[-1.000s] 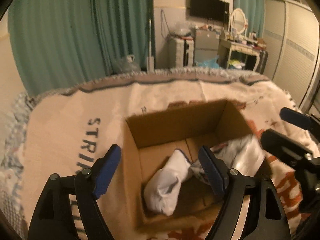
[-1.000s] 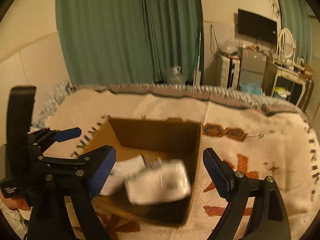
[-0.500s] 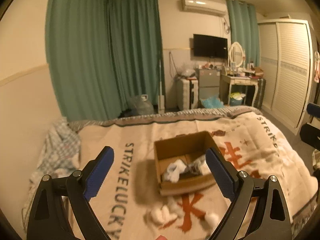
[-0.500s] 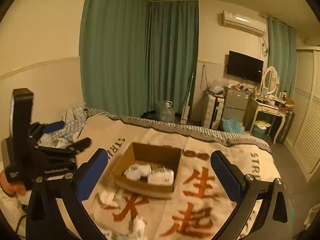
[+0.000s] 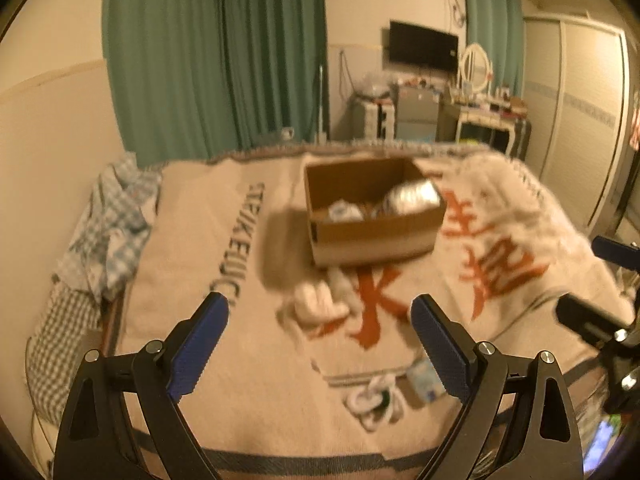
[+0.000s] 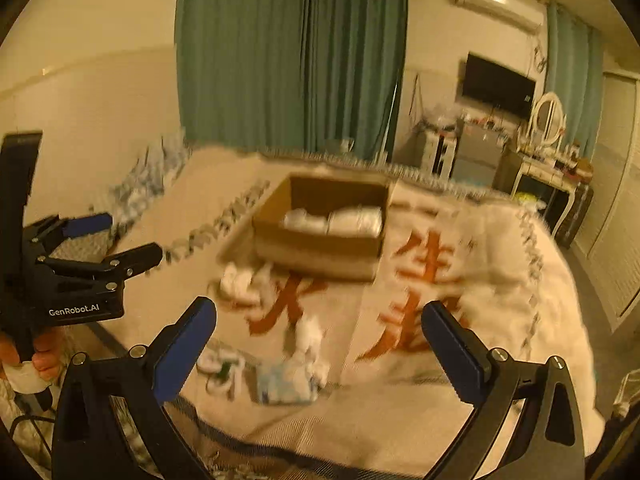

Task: Organize soft objects
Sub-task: 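Grasp the blue-and-white pad pack with the right tool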

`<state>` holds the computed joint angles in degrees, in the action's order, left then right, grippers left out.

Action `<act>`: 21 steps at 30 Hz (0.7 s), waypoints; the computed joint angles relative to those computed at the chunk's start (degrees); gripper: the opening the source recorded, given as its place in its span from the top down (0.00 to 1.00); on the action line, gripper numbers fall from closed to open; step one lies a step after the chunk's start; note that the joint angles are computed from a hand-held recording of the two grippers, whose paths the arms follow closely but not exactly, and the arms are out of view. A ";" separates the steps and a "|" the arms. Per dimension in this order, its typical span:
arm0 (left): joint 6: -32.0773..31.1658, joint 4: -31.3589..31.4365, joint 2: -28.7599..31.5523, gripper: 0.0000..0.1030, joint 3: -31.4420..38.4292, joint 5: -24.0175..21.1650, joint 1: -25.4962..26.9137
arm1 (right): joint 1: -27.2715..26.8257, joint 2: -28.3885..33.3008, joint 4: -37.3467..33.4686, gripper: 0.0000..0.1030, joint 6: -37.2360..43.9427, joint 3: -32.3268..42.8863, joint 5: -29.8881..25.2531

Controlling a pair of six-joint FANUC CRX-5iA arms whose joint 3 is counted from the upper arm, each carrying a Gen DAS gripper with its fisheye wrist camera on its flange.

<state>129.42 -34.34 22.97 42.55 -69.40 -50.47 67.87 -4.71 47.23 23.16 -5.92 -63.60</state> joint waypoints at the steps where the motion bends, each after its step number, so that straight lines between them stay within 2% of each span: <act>1: -0.43 0.43 0.37 0.09 -0.70 0.46 -0.11 | -0.04 0.55 -0.69 0.00 -0.01 -0.72 0.14; 6: -0.10 1.47 2.62 0.09 -2.33 0.22 -0.23 | -1.48 3.33 -6.21 0.00 1.86 -2.72 2.75; 8: 0.11 1.42 3.69 0.09 -2.18 -0.90 -0.12 | -2.25 5.26 -9.06 0.00 3.86 -2.37 3.20; 17: 3.13 6.71 3.99 0.09 -6.43 -0.24 3.13 | -4.60 11.29 -18.72 0.04 10.86 0.63 4.29; 21: 2.15 7.73 4.49 0.09 -6.48 -0.30 3.45 | -5.43 15.11 -22.02 0.09 14.61 4.11 1.78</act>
<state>131.57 -26.61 27.45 36.07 -69.70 -47.02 62.43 10.40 25.22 37.77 -1.81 -61.83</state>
